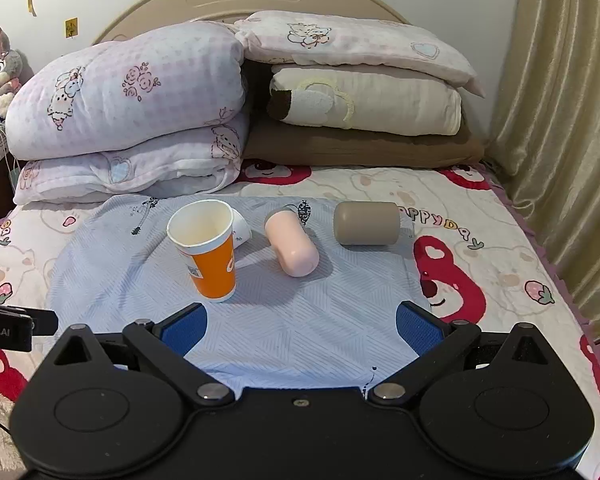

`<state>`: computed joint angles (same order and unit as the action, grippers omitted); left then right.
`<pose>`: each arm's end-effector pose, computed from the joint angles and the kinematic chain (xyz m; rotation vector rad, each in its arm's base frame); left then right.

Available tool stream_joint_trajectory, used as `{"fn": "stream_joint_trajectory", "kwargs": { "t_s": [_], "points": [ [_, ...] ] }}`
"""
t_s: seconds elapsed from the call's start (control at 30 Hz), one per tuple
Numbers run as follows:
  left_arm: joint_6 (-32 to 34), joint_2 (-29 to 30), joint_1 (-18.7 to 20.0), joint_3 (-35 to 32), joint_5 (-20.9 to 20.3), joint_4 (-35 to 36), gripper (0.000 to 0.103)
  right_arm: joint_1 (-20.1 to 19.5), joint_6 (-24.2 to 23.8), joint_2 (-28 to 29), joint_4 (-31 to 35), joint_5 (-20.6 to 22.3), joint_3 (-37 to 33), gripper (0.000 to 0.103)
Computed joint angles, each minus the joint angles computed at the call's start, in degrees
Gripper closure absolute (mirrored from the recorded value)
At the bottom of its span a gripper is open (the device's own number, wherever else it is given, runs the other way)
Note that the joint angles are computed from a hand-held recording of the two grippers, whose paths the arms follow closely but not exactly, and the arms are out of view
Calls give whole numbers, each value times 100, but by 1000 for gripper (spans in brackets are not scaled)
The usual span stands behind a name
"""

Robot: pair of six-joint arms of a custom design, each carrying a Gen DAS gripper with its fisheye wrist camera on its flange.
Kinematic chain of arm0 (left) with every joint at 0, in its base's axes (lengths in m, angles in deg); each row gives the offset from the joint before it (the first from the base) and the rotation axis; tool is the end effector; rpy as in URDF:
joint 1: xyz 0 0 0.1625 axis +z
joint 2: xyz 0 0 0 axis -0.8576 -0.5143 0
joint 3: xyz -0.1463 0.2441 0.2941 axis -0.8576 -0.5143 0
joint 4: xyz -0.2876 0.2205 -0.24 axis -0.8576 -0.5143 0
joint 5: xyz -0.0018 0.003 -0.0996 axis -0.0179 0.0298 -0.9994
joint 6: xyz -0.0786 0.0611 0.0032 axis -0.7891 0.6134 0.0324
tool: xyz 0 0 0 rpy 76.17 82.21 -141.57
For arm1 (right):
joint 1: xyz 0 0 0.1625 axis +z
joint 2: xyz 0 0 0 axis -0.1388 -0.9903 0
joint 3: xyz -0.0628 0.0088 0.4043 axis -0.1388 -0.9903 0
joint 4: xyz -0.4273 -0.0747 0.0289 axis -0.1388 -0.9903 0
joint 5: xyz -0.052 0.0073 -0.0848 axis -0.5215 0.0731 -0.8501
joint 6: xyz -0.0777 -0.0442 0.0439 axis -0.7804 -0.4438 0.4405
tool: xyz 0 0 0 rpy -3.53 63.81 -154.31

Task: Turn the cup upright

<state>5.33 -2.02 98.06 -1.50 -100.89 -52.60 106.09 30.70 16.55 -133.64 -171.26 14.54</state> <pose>-0.3929 -0.5983 0.1501 -0.1381 2.1285 -0.7786 0.1869 -0.6593 0.3484 0.8326 -2.2687 0.7840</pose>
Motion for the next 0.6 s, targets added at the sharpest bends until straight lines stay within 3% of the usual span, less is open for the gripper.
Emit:
{"fn": "stream_joint_trajectory", "kwargs": {
  "t_s": [0.6],
  "points": [
    [91, 25, 20, -16, -108, -48, 3, 6, -65, 29, -27, -72, -6, 1]
  ]
}}
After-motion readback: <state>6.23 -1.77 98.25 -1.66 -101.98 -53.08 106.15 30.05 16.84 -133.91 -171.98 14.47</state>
